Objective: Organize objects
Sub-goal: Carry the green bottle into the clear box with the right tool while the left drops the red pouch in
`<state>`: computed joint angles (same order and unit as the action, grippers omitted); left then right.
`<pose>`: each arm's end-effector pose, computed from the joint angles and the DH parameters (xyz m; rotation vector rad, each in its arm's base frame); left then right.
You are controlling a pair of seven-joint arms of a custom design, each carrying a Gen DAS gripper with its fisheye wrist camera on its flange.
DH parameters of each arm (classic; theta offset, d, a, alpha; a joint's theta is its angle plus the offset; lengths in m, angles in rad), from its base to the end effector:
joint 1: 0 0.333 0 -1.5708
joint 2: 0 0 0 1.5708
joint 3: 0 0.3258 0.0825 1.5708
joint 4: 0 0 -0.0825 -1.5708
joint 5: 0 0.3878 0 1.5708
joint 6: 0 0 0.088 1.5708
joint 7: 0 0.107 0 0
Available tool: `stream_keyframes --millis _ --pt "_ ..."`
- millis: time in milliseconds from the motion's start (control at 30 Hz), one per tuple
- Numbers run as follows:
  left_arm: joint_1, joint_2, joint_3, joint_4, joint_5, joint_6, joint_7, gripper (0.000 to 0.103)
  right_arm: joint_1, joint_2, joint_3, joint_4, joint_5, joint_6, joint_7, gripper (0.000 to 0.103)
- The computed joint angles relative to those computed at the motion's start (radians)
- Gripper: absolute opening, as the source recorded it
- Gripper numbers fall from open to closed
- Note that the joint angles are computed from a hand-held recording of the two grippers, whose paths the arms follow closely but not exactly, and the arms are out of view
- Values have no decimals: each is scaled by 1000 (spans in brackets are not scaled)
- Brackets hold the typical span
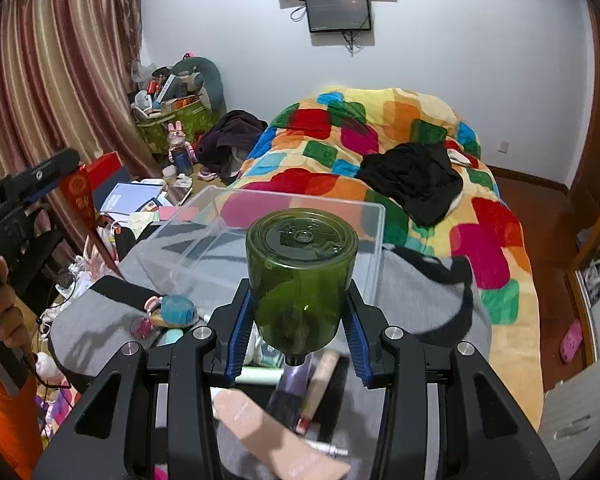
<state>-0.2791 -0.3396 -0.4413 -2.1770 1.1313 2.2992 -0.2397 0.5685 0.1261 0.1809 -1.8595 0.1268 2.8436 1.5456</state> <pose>0.3743 -0.3360 0.5853 -1.7904 1.1341 -0.9665 0.4837 0.4326 0.5624 -2.0622 1.0117 -0.3115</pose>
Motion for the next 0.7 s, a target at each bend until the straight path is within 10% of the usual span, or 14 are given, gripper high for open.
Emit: stream_keyframes --millis 700 --pt "-34 208 51 139 120 -4 30 61 27 296 -29 439 7 -368 -75 39"
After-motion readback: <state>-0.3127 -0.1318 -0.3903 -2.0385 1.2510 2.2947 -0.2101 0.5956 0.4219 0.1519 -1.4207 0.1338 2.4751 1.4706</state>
